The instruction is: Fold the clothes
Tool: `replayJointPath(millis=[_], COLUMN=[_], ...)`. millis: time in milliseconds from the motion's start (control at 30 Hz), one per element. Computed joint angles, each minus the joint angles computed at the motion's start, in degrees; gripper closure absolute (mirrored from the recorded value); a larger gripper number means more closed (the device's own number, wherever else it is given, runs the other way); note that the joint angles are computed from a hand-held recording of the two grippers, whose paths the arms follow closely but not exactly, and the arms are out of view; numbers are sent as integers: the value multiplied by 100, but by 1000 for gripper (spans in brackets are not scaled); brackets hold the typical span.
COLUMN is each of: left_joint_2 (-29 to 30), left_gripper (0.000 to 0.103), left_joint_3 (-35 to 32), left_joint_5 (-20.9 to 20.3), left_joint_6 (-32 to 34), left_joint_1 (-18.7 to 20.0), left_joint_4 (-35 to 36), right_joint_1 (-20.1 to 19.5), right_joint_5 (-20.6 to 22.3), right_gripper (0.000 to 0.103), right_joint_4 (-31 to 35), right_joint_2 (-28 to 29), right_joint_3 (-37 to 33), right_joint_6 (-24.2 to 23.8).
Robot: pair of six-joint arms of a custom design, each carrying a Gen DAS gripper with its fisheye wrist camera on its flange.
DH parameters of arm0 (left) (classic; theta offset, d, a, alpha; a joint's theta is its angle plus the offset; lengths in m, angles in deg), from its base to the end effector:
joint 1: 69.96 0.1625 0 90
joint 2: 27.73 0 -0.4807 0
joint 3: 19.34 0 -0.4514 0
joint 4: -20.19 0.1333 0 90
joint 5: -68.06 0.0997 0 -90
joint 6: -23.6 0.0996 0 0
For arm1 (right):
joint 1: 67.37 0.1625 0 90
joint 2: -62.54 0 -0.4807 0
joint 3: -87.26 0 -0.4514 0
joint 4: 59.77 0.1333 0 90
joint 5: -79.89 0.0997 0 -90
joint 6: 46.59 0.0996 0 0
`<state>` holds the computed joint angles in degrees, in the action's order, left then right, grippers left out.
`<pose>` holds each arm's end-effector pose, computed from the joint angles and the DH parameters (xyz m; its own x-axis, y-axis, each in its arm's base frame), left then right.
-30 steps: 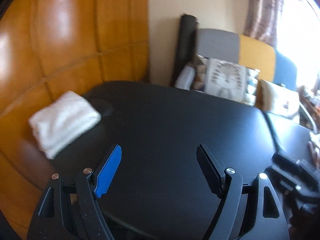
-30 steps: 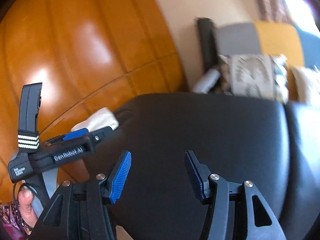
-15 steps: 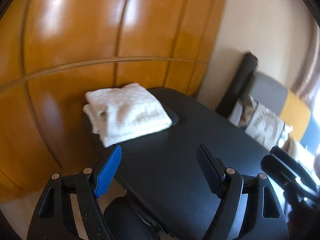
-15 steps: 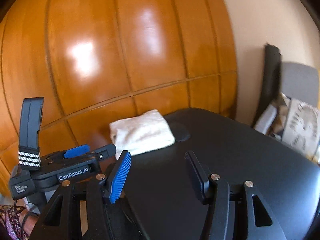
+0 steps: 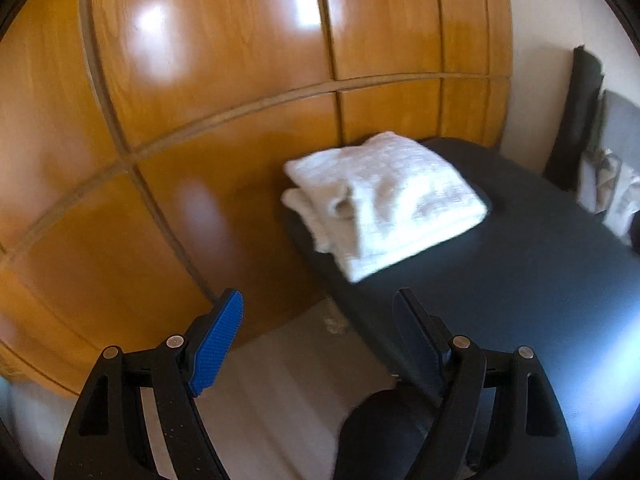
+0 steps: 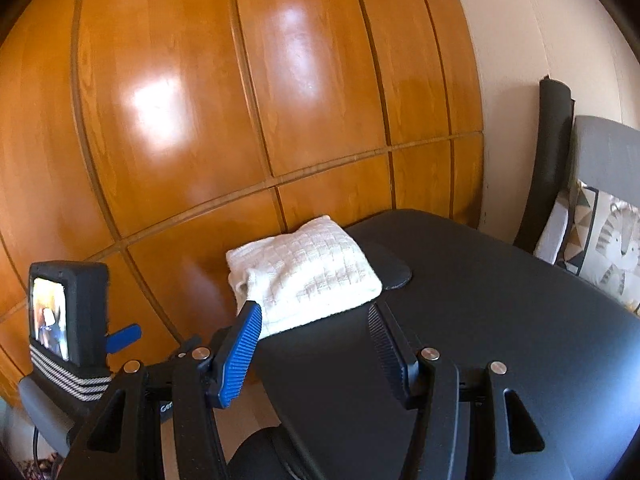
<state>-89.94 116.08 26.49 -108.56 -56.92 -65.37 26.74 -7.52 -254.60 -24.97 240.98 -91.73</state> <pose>-0.2564 -0.2727 0.0441 -0.5319 -0.5803 -0.6167 0.2769 0.5690 -0.7743 0.1620 -0.3322 0.2142 -0.6617 -0.6227 0.4175 -0.7444 0.4790 -0.4653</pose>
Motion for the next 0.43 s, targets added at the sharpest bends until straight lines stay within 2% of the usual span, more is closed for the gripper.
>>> replayJointPath(millis=[100,167,233,333,433], left_joint_2=[-39,-19,68,434,392], left_gripper=[23,22,17,16,16], left_joint_3=[76,53,-39,-407,-321], left_joint_5=[178,239,174,-195,-175], left_joint_6=[206,240,71,-540,-560], left_joint_1=[26,38,112,274,288], left_joint_4=[-353,-409,-273,583,459], right_joint_1=[-45,-76,-61,30,165], right_joint_5=[-69,-70,-64,-100,-227], right_gripper=[46,46,46,46,46], right_joint_4=[-195,-78,-98,-233,-206], right_joint_2=[192,230,323,584,854], right_joint_3=[24,-6,-39,-143,-315], right_joint_6=[49,73,15,-99,-66])
